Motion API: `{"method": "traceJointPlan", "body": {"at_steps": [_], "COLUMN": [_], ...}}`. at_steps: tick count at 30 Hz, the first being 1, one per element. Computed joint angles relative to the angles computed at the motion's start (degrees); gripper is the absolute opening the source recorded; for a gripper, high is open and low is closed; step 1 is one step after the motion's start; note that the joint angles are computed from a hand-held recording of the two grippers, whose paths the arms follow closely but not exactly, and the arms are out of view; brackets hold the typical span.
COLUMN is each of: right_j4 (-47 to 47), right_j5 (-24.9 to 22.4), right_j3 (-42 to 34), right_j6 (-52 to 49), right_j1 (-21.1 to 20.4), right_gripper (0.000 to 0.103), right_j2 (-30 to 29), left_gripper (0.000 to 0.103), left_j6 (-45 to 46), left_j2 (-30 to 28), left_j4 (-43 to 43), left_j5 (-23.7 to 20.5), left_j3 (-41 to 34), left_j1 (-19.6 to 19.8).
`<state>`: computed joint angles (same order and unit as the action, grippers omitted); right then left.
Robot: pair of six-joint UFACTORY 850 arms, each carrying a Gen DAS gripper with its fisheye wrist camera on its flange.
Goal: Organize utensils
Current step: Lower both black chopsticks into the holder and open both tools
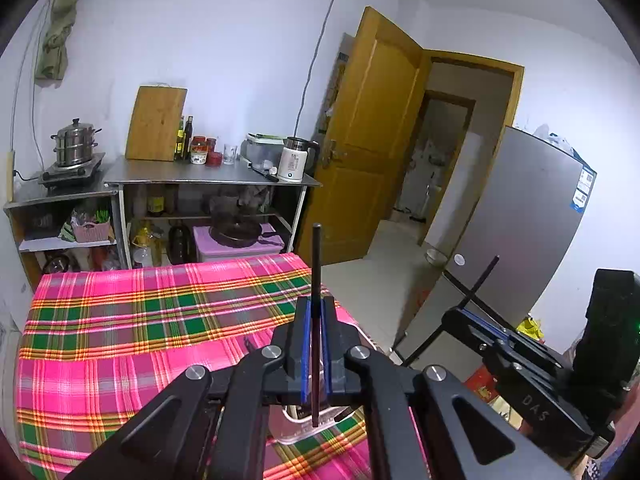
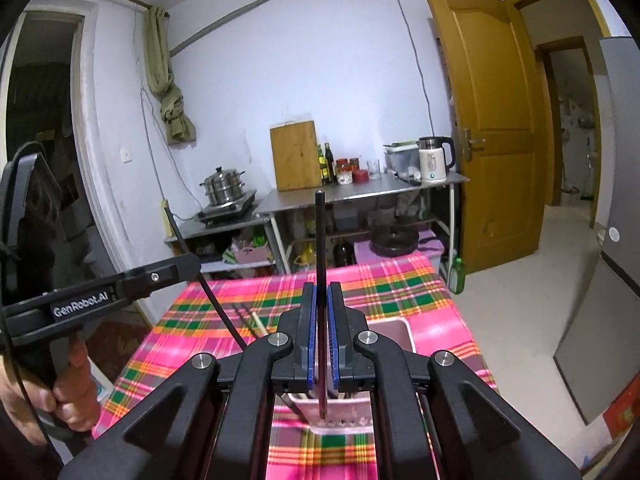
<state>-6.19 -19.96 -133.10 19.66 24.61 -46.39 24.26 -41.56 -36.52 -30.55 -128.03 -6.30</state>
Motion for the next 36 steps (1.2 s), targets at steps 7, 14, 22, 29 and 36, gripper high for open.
{"method": "traceJointPlan", "body": {"at_steps": [7,14,22,29,36], "right_j4": [-0.06,-0.68,-0.9,1.26,4.43], "right_j5": [-3.4,-5.84,-4.43,-6.63,-7.18], "right_j3": [-11.15,-16.63,-11.23,-11.65,-9.46], "right_j6": [0.13,0.9,1.48,-0.29,-2.8], "right_j1": [-0.52,-0.5,-0.21,-0.17,-0.52], "right_gripper": [0.005,0.005,0.005,0.006,0.006], "right_j2": [-6.43,-10.72,-9.39,-10.85,-10.4], "left_gripper": [0.004,0.004,0.005,0.005,0.005], "left_j6": [-3.96,-2.97,1.96,2.42,0.77], "left_j2": [-4.59,-6.4,-4.28,-3.62,-3.72], "left_j4": [4.02,2.39,-0.63,0.06,1.61], "left_j5": [-0.72,-1.02,0.94,1.03,0.46], "left_j3": [-6.62,-6.97,-0.42,2.8,3.3], "left_j1": [-0.47,-0.34,-0.71,-1.01,-1.03]}}
